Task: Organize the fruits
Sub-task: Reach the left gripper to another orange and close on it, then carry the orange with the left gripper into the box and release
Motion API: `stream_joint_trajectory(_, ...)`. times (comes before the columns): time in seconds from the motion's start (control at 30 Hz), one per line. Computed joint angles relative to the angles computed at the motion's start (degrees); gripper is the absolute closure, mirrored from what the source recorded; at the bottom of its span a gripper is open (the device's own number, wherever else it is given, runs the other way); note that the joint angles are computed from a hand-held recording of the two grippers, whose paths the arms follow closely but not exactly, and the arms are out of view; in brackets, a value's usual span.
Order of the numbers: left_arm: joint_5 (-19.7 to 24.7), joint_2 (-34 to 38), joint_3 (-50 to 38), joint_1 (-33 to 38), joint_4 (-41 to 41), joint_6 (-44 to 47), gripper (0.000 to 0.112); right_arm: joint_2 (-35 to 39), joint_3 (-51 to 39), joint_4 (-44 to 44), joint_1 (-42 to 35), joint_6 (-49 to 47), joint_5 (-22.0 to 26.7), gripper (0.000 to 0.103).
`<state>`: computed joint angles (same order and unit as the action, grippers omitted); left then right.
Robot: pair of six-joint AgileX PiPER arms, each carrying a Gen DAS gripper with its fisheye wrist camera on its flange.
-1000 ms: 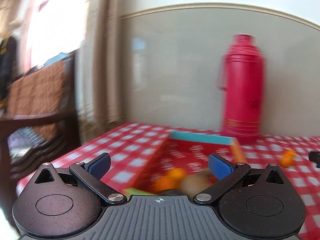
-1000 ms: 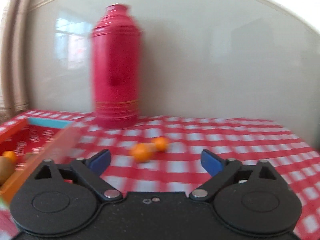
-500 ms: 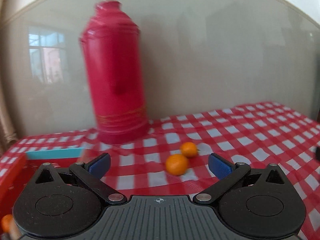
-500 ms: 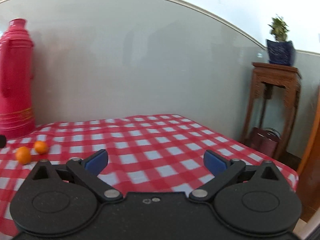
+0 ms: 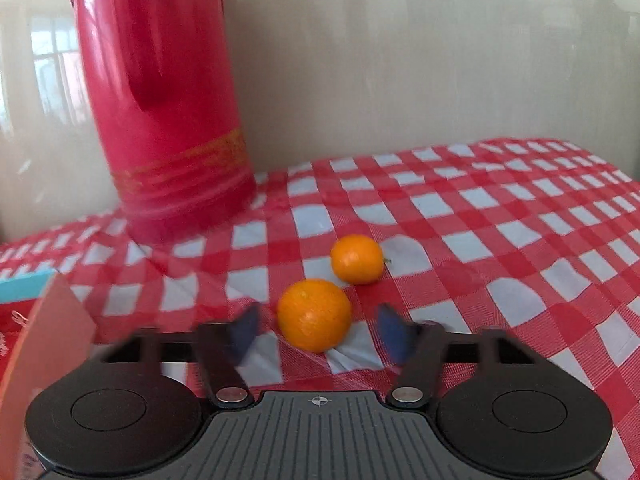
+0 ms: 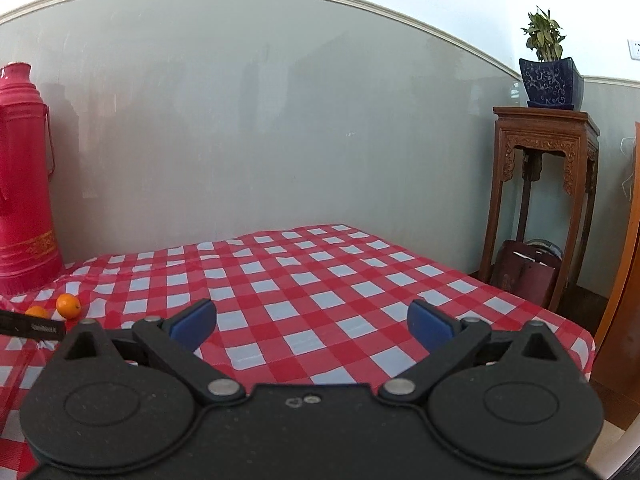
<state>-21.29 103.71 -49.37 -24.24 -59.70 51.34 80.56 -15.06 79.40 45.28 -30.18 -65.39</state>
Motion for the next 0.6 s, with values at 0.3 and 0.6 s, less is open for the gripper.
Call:
stream_joint_trajectory(0.3,-1.35,0.42,-0.79,-0.59,-3.17,2.38,0.074,0.53,-0.59,-0.19,1.47,-0.08,0.22,0.006)
stream_joint_trajectory(0.6,-3.00,-8.68,5.42,-0.43,-3.00,2.01,0.074,2.05,-2.16,0.14,3.81,-0.79,0.30,0.006)
